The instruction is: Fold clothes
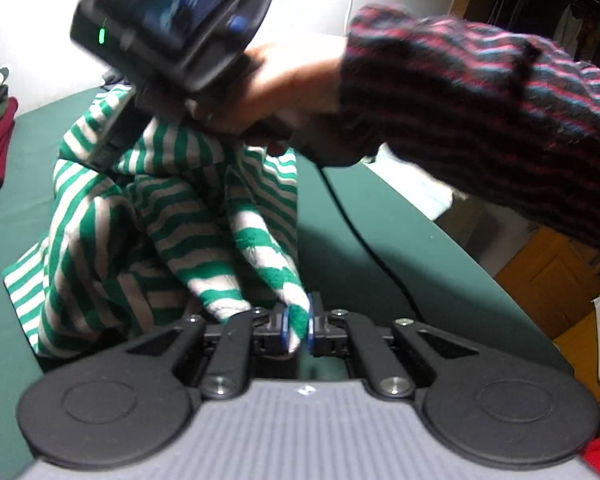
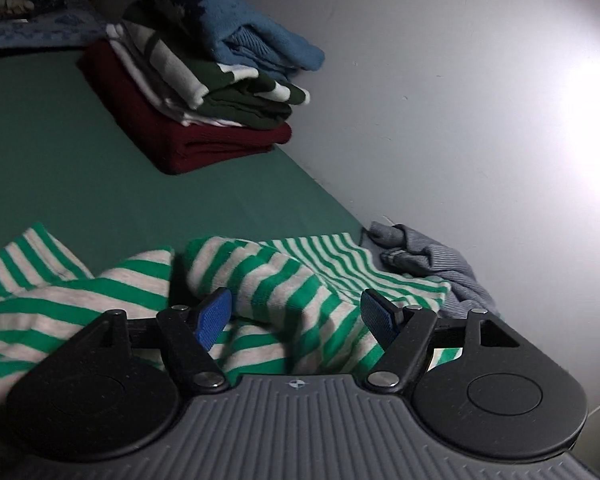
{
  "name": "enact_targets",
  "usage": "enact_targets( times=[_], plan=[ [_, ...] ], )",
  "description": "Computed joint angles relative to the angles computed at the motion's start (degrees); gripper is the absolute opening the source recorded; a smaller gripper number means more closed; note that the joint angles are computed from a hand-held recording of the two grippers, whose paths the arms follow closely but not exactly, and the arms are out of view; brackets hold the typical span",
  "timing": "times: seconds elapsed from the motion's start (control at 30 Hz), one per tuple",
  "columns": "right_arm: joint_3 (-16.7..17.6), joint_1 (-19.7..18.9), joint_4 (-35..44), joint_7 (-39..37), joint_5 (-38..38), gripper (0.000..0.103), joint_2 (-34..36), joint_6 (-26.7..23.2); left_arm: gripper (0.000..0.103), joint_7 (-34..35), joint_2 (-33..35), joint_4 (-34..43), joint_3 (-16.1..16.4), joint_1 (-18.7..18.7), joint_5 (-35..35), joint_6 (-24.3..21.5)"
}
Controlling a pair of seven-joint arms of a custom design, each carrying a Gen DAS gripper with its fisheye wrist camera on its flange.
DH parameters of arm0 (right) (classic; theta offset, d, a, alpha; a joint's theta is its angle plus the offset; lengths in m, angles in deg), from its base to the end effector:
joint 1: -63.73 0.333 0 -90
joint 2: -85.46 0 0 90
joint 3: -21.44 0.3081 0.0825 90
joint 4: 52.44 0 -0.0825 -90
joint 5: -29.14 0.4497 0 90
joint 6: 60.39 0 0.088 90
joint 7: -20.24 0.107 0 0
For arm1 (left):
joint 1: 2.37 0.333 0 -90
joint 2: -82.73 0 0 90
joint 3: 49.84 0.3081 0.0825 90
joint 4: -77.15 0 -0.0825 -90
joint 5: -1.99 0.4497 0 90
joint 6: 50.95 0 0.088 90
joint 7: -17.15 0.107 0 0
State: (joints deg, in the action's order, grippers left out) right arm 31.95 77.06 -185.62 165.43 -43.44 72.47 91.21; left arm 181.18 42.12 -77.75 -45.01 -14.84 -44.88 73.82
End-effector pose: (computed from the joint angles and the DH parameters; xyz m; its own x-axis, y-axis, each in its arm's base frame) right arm 0.5045 0.2522 0.4322 0.1794 -0.8377 0.5158 -0.5435 -0.5214 -0.6578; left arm 0.4087 -0.0856 0.4331 -0.8703 -0.4503 0.1996 -0.4560 0.5833 -0.6722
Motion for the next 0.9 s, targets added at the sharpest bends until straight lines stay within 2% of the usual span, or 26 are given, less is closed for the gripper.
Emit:
enact_targets(
  times=[0.03,0.07,0.1,0.13,0.17,0.3,0.43,0.57,0.7,0.8,0.9],
  plan=[
    [-0.4,-0.2,0.5,0.4,1.2,0.064,0.9,-0.2,0.000,-0.2,-0.2,-0.3,-0.7,0.0,0.1,1.2],
    [-1.0,-0.4,0.2,1.8,2.6,0.042,0.5,0.8,0.000,-0.4,-0.2,-0.5,-1.2,0.1,0.3,2.3],
    [-1.6,-0.6,-0.6,3.5,4.1,0.028,-0.3,2.4,0.000,-0.6,-0.2,-0.7,-1.3,0.2,0.8,3.2],
    [-2.0,-1.0,-1.3,5.1,5.7,0.015,-1.1,3.9,0.000,-0.9,-0.3,-0.9,-1.5,0.3,1.3,4.0],
    [-2.3,-1.6,-2.0,6.6,7.4,0.010,-2.0,5.4,0.000,-1.2,-0.2,-1.2,-1.7,0.2,1.6,5.1],
    [1.8,-4.6,-7.6,16.7,2.7,0.005,-10.4,4.7,0.000,-2.3,-0.2,-1.6,-1.2,0.0,2.4,9.3],
    [5.2,-6.0,-14.3,24.0,4.0,0.003,-22.1,2.2,0.000,-2.3,0.1,0.1,0.9,-0.3,1.5,11.3],
    [8.9,-5.6,-20.3,28.4,10.6,0.004,-34.7,-3.0,0.000,-2.6,-1.8,1.5,2.4,0.1,0.8,11.0],
    [11.6,-2.8,-24.1,30.1,21.3,0.004,-44.1,-9.2,0.000,-8.9,-2.4,4.1,0.2,3.7,7.1,9.1],
    [15.5,-1.0,-24.2,30.0,27.1,0.004,-46.8,-15.9,0.000,-14.0,-3.0,4.8,-0.3,6.0,11.5,7.8],
    [18.5,1.4,-23.1,30.2,30.9,0.004,-46.4,-22.1,0.000,-16.3,-3.7,3.3,-0.9,7.7,15.6,10.1]
  ],
)
